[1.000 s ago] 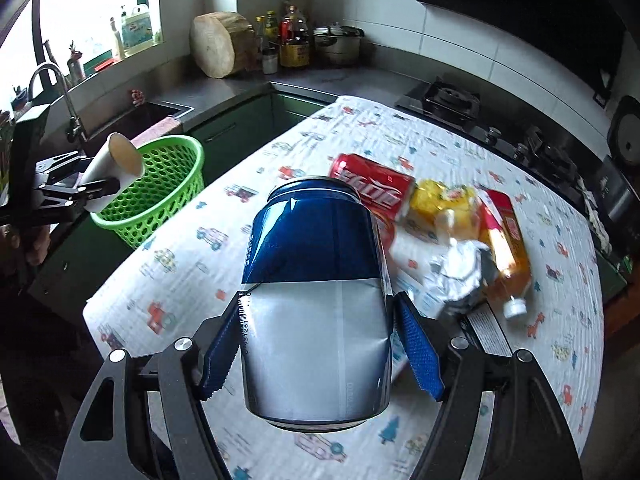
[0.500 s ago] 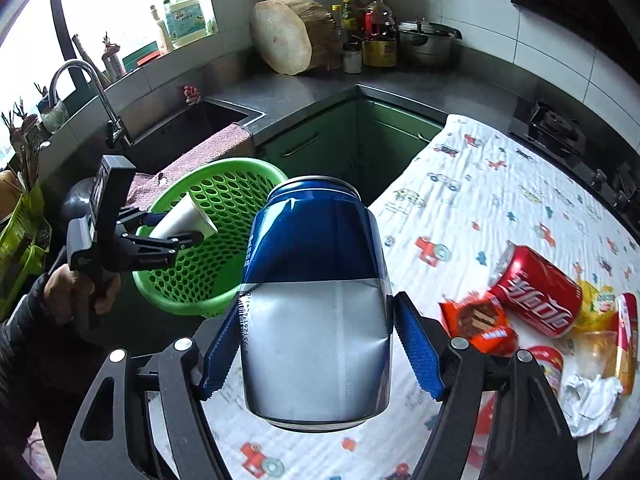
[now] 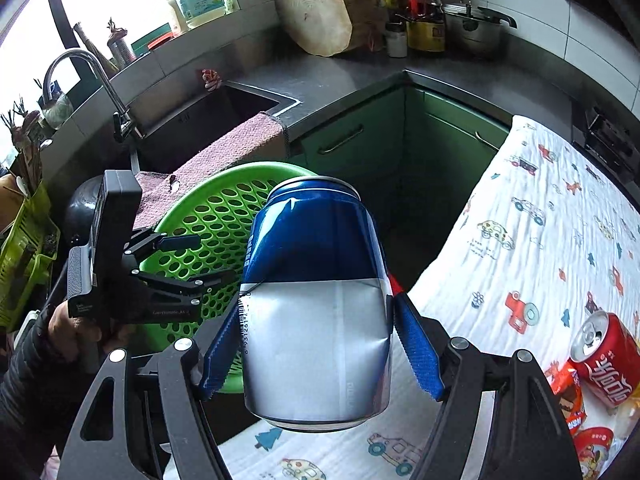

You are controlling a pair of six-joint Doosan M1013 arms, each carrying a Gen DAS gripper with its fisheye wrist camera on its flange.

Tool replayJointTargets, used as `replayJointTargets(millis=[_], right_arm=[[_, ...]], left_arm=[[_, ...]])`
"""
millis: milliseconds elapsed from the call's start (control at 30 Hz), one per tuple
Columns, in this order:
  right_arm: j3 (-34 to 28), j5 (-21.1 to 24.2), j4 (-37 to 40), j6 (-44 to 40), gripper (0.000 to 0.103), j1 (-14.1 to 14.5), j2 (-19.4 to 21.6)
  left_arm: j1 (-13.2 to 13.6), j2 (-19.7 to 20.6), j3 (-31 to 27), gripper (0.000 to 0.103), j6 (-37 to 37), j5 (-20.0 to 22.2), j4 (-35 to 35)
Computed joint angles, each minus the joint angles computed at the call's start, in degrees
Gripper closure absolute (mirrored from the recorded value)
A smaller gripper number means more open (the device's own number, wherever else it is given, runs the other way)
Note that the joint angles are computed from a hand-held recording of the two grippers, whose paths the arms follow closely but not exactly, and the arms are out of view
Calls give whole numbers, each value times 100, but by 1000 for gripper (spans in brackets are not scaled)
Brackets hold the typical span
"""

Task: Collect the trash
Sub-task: 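Carry both items over the green basket and open both grippers to drop them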

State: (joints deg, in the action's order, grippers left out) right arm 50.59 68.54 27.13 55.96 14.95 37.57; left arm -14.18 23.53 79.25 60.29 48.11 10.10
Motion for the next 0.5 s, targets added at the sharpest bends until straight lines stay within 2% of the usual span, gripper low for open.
replayJointTargets(millis=[200,500], right_arm=[[-242,229,-72,-68,32,199,202],[-342,406,-277,18,32,487,414]], left_arm=[[-15,-414,493,23,-568,-482,366],[-109,-933,1107,23,-1709,-539,1226]])
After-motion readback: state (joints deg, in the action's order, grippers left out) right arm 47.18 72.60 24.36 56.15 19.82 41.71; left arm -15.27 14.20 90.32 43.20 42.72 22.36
